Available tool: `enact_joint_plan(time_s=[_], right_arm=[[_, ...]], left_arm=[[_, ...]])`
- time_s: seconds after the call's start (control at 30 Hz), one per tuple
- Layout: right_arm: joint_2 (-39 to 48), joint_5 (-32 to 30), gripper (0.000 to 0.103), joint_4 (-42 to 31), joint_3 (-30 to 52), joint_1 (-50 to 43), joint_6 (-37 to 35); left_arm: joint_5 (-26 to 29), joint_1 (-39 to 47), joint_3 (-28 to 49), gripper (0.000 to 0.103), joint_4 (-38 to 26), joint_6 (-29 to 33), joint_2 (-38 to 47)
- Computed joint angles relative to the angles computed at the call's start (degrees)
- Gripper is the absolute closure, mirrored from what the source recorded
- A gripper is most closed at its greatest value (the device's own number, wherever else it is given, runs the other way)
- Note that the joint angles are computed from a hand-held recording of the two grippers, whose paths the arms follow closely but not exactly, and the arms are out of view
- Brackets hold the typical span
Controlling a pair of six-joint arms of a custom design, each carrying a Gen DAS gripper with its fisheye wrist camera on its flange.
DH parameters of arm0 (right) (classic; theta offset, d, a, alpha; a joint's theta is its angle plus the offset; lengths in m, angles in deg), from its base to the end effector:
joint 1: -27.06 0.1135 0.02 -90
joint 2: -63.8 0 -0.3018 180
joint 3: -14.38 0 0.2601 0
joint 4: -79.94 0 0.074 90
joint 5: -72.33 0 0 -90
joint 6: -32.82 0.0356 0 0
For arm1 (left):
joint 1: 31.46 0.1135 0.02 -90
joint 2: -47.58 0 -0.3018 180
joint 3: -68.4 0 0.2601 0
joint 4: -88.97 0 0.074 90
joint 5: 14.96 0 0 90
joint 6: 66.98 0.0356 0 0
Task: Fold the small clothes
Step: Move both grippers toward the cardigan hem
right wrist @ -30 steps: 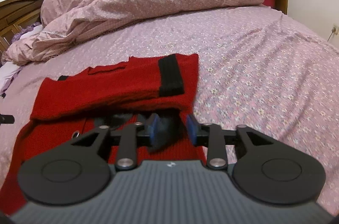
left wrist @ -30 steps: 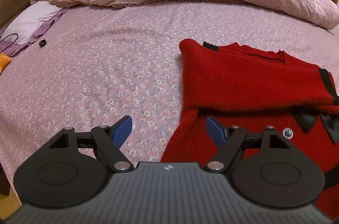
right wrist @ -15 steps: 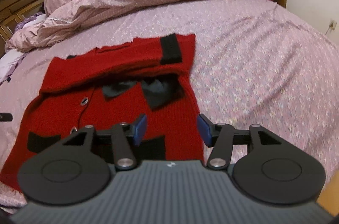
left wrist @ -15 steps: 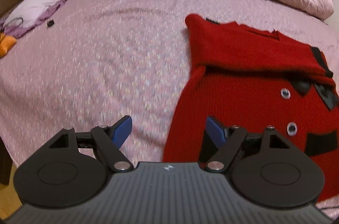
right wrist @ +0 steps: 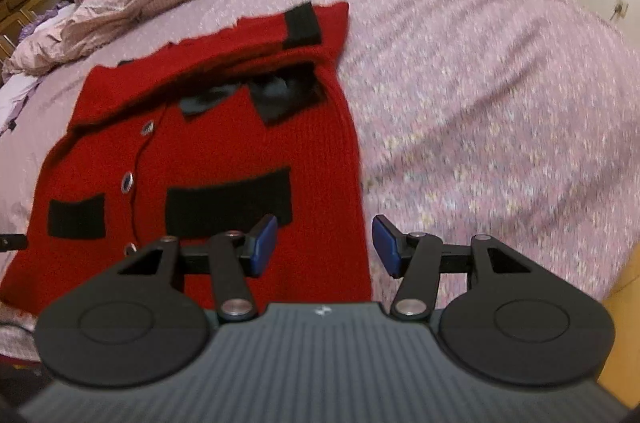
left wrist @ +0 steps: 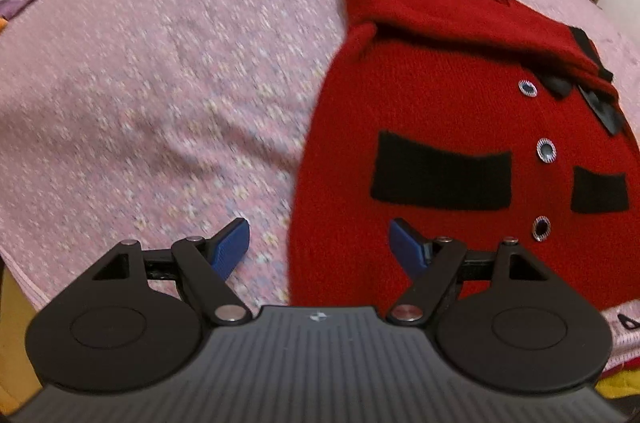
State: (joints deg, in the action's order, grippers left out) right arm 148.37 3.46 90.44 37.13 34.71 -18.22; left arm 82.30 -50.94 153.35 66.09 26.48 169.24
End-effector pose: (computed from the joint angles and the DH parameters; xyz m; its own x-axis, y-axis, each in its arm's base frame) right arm 0.1814 0.0114 0.1010 -0.5393 0.5193 -0.6629 0.5636 0.8075 0.1741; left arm 0.4154 -0.1517 0.1206 -0.7880 0.3422 -0.5118 0.4395 0.8948 -0.0782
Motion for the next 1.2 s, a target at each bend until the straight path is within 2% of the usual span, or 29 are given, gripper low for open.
enact_joint_plan(time_s=[0.43, 0.57, 0.67, 0.83, 0.93, 1.13, 1.2], right_arm=[[3.66, -3.04, 0.046, 5.82, -3.59, 0.1, 2.3], [4.14, -2.62, 0.046, 5.26, -3.14, 0.96, 1.82], [3.94, -1.81, 0.046, 4.05, -2.66, 2.56, 1.15], [3.75, -2.09, 0.046, 4.38, -2.83, 2.94, 0.02], [2.82, -3.48, 0.046, 5.49, -3.65, 3.16, -0.99], [3.01, -4.79, 0.046, 6.57, -3.73, 3.28, -2.03], [3.64, -6.48, 0.046, 8.16, -3.95, 1.62, -3.47]], left_arm=[[2.7, -1.2, -0.39, 0.022, 0.01, 6.22, 1.65], [2.31, -1.8, 1.31, 0.022, -0.54, 8.3, 3.43], [4.13, -1.63, 3.09, 0.022, -1.42, 9.99, 5.16], [11.05, 0.11, 6.38, 0.023, -6.36, 8.43, 6.87], [13.94, 0.81, 5.39, 0.023, -7.48, 8.41, 6.27], [16.15, 1.6, 2.4, 0.024, -6.67, 8.4, 4.74], [15.97, 1.54, 2.79, 0.028, -6.08, 7.15, 5.42]])
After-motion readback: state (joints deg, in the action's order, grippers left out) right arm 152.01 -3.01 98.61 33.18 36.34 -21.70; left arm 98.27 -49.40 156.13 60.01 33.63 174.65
